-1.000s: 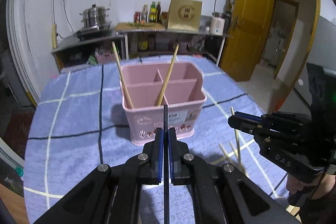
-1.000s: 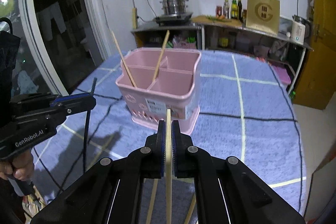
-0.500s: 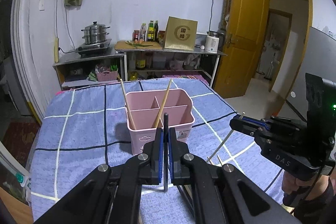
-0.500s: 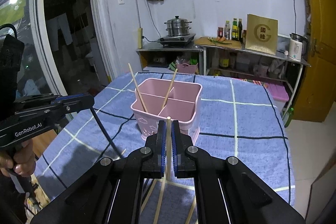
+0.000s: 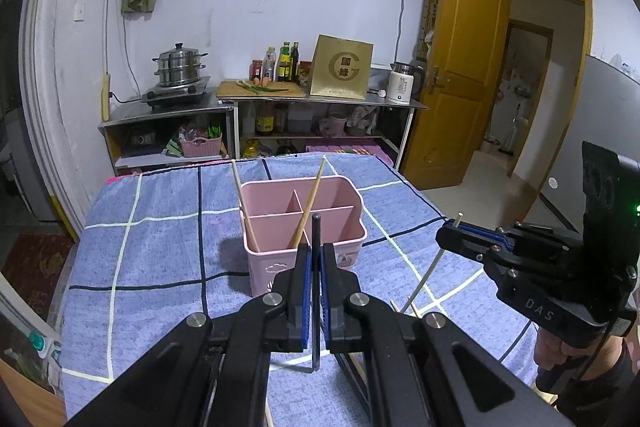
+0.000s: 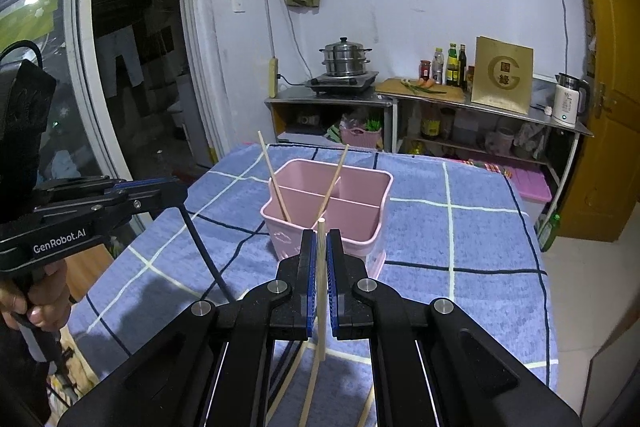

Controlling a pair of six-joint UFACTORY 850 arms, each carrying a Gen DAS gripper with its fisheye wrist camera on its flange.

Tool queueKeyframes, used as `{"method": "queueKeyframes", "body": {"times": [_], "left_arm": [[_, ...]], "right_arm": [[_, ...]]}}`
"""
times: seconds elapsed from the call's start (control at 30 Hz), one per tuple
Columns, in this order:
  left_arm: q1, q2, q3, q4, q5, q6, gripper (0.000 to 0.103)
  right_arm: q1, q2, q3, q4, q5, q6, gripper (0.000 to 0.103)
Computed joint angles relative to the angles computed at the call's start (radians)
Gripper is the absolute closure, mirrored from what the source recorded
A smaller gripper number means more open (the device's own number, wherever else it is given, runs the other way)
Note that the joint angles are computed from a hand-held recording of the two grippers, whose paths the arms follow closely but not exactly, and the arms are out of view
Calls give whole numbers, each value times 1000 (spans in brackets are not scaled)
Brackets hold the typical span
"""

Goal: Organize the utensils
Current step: 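Lift both held chopsticks upright and carry them over the pink basket, then lower both chopsticks into the pink basket and open both tools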

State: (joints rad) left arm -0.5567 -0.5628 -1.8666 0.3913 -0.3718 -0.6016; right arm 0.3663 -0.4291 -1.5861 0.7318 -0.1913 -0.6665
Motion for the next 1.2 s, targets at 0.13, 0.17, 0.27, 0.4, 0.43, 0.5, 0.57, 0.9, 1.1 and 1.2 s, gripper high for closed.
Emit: {"method": "queueKeyframes", "body": {"times": [0.13, 0.17, 0.27, 0.4, 0.43, 0.5, 0.57, 0.9, 1.1, 1.2], "left_arm": [[7, -4, -31, -36, -11, 35, 99], [9, -7, -45, -37, -17, 36, 99], [15, -18, -89, -50, -32, 49, 99], [25, -38, -158, -57, -47, 61, 99], [26, -43, -176, -53, -50, 59, 99], [30, -58, -218, -49, -58, 57, 99], [35, -80, -273, -48, -73, 57, 99], [67, -246, -574, -104, -164, 119, 99], [83, -318, -682, -139, -194, 152, 99], [90, -383, -781, -166, -235, 180, 99]], "right_arm": [[-3, -8, -16, 37, -5, -36, 98], [-5, -13, -27, 50, -9, -46, 98], [-6, -27, -61, 71, -19, -58, 98], [-7, -42, -104, 151, -26, -127, 98], [-7, -49, -120, 165, -27, -138, 98], [-6, -58, -144, 189, -25, -157, 98], [-3, -67, -168, 211, -20, -173, 98], [-2, -154, -320, 186, -29, -116, 98], [-5, -214, -405, 119, -37, -32, 98], [-6, -248, -446, 76, -47, 17, 98]]}}
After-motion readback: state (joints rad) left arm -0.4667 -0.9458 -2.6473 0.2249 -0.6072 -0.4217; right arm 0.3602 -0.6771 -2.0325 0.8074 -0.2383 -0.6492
